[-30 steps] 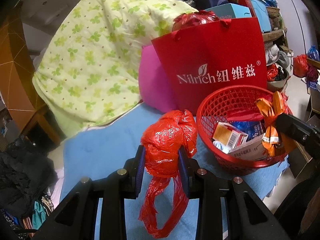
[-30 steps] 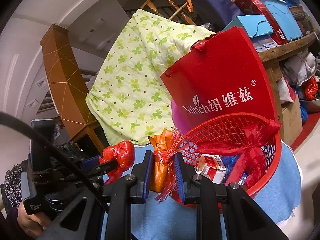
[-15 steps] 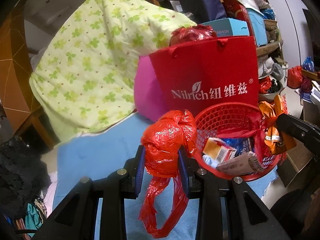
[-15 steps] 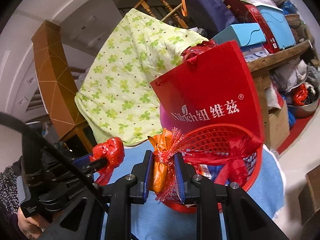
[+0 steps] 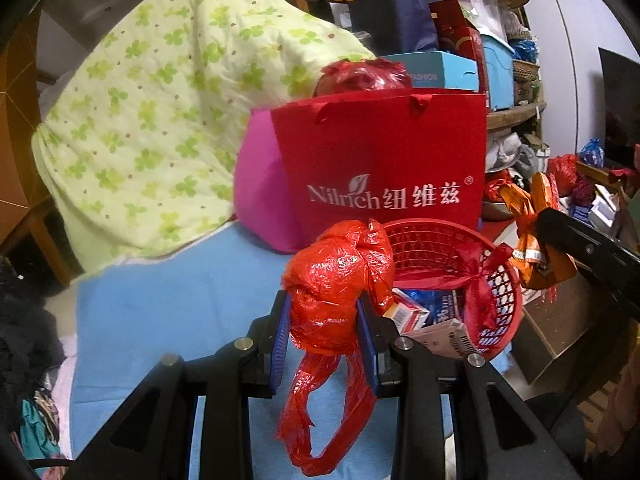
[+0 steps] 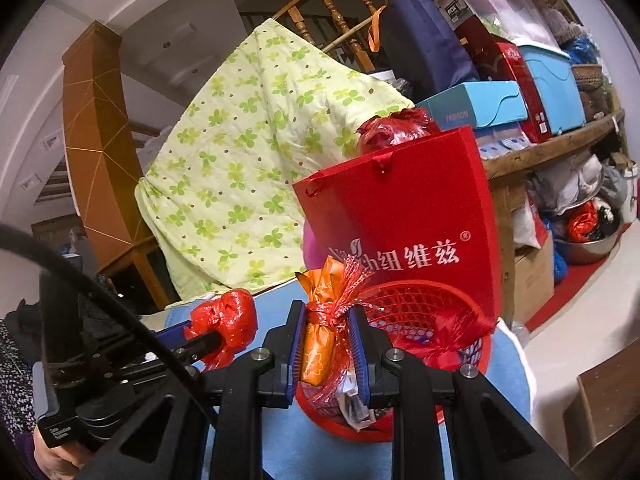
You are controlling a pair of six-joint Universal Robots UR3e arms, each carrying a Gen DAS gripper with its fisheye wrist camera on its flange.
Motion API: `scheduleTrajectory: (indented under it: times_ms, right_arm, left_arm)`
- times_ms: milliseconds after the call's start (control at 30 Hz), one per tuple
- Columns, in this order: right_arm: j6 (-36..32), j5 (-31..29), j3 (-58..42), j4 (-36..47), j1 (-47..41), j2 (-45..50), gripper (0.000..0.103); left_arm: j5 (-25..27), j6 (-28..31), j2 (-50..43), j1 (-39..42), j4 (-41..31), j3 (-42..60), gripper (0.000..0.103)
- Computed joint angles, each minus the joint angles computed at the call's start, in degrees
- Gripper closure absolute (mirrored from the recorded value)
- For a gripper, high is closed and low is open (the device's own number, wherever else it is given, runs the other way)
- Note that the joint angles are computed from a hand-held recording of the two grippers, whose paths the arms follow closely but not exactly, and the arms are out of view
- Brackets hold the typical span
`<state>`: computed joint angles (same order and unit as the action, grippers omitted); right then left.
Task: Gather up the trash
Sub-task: 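Bring both tools with the red and orange wrappers over the red basket, then open both tools over the red basket to drop both wrappers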
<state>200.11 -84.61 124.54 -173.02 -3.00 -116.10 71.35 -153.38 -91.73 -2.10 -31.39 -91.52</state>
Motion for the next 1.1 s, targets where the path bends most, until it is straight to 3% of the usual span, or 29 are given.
scheduleTrajectory:
  times_ms: [500,833,1100]
  right_arm:
    - [-2.18,0.62,-2.52,6.06,-5.36,-1.44,0.08]
    - [-4.4,7.31,-3.88,9.05,-12.78,-0.3,0.08]
    - [-4.54,11.27,-5.65,8.06,-16.7,5.18,0.08]
  left_arm:
    - [-7.0,1.46,-3.96,0.17,-10.59,7.55,0.07]
    - [-8.83,1.61,-9.23,-0.34,-17.09,14.77,0.069]
    - [-12.84,2.18,-17.99,-1.16,-25.49,27.28,0.069]
